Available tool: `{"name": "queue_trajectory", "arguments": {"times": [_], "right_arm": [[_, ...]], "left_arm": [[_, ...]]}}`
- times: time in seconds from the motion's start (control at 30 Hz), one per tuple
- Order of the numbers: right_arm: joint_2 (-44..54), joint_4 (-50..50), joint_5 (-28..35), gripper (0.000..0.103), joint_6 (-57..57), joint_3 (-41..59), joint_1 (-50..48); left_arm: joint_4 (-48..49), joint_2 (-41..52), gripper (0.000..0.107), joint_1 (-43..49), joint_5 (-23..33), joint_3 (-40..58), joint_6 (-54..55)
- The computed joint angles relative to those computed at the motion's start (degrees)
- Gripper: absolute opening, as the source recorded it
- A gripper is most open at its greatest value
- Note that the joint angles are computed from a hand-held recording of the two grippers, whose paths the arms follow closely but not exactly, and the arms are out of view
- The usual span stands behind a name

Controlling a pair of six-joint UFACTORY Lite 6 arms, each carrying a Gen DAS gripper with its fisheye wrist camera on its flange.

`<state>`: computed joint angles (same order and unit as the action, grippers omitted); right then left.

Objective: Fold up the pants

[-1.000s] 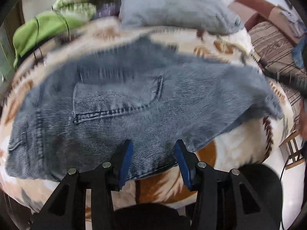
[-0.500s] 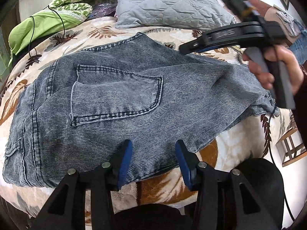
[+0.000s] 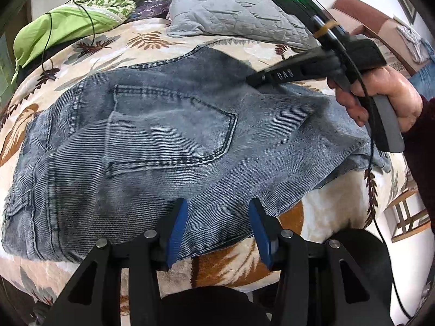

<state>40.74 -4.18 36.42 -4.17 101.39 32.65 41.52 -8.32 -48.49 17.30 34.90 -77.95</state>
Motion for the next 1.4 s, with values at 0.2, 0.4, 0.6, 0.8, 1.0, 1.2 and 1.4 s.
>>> {"name": "queue_trajectory", "arguments": {"times": [0.2, 0.4, 0.6, 0.8, 1.0, 1.2, 1.4], "right_arm": [[10.7, -4.9, 5.7, 0.004, 7.9, 19.5, 0.0], [11.3, 16.5, 2.1, 0.006, -3.6, 17.7, -6.0], [-18.4, 38.6, -7.1, 0.015, -21.7, -17.1, -17.8], [-40.7, 45.1, 0.7, 0.016, -38.4, -37.7, -44.8], [-36.1, 46.6, 8.2, 0.016, -44.9, -36.9, -61.3], [-31.7, 48.4, 6.8, 0.016, -44.9, -39.3, -62.4], [-35.9, 55.7, 8.2, 0.023, -51.8, -46.1, -66.6]], "left_arm": [[4.0, -2.3, 0.048, 0.5, 3.9, 1.6, -3.4], [7.2, 2.2, 0.051, -0.5, 4.7, 2.1, -3.2], [-0.5, -6.0, 0.051, 1.8, 7.8, -0.7, 6.7], [1.3, -18.1, 0.051, 1.5, 16.4, -7.3, 5.6], [-4.8, -22.6, 0.051, 9.6, 13.7, -12.9, 12.8], [0.0, -18.3, 0.050, 4.9, 18.1, -11.6, 8.2], [-21.4, -27.0, 0.056, 21.0, 11.8, -16.8, 32.8]]}}
